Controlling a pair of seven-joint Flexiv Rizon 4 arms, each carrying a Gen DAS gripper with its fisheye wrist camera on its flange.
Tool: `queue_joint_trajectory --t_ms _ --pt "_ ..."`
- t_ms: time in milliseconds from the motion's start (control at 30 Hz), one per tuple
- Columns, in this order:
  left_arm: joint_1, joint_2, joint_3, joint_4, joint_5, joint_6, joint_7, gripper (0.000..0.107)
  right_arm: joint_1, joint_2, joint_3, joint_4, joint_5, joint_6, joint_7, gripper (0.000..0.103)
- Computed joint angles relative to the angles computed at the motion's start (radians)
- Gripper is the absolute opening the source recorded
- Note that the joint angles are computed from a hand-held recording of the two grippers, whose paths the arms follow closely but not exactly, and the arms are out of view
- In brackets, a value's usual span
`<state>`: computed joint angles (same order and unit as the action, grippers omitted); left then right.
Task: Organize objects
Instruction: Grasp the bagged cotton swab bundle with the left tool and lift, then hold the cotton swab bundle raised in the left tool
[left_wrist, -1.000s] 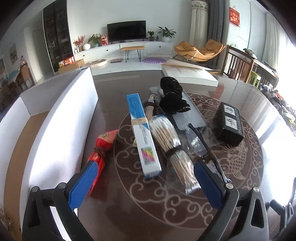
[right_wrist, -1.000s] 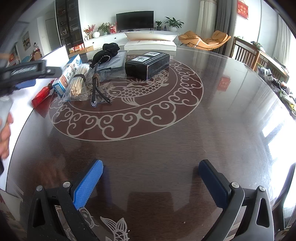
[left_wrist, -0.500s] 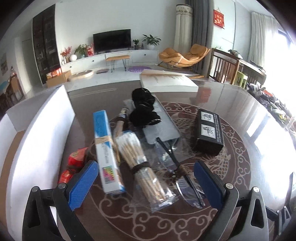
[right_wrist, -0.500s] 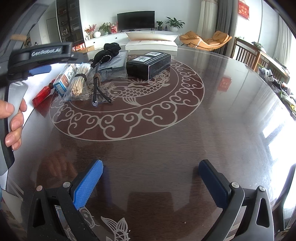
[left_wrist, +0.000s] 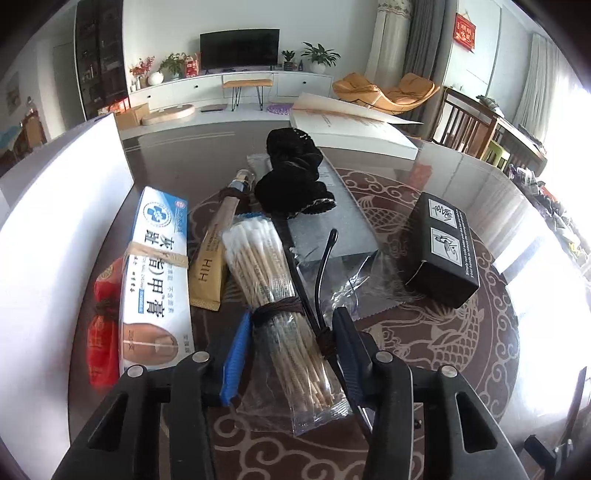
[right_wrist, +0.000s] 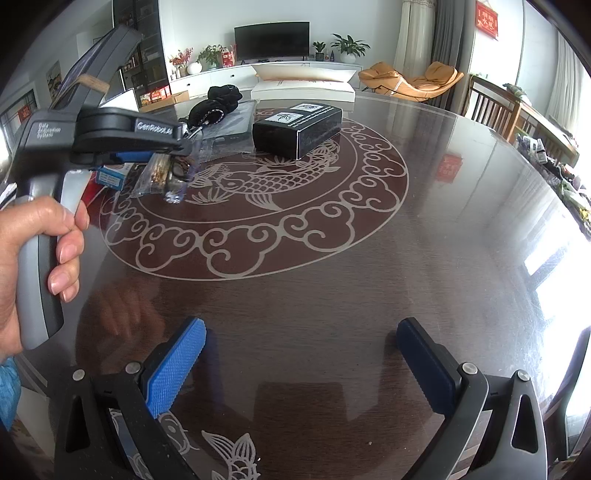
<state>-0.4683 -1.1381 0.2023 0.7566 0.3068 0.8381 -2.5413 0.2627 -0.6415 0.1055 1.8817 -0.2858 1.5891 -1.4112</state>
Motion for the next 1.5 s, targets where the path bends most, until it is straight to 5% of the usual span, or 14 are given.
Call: queue_joint_trajectory --t_ms 367,500,600,833,1000,1267,1333,1400,1500 --pt "-0.072 0.223 -0.030 0.432 0.020 0.269 0.034 0.046 0.001 0.000 -0.001 0.000 0.002 0.000 -0.001 0.103" --pt "-0.110 0.281 0.023 0.531 0.019 0.385 -0.015 0.075 0.000 0.000 0.000 0.000 0.002 0.000 -0.002 0.103" --pt "-0.148 0.288 0.084 0.519 0.036 0.331 -0.036 0.075 0.000 0.000 0.000 0.000 0.002 0.000 -0.002 0.103" --pt "-0.121 0.221 0.045 0.404 0.037 0.191 0.023 0.074 0.000 0.000 0.001 0.000 0.003 0.001 -0.003 0.103" --pt "-0.103 0.184 0.027 0.355 0.033 0.136 0.030 0.028 0.001 0.000 0.000 0.001 0.003 0.001 -0.003 0.103" --pt "-0.152 0.303 0.019 0.552 0.091 0.186 -0.013 0.030 0.004 -0.003 -0.001 -0.004 0.002 0.000 -0.002 0.103" --pt "-0.160 0.321 0.021 0.586 0.108 0.204 -0.033 0.037 0.002 -0.002 0.001 -0.002 0.002 0.000 -0.003 0.103" --pt "-0.154 0.317 0.012 0.581 0.109 0.196 -0.021 0.085 0.002 -0.003 0.000 -0.003 0.002 0.000 -0.003 0.103" --pt "-0.149 0.299 0.011 0.556 0.105 0.164 -0.025 0.099 0.001 -0.002 0.001 -0.002 0.002 0.000 -0.003 0.103"
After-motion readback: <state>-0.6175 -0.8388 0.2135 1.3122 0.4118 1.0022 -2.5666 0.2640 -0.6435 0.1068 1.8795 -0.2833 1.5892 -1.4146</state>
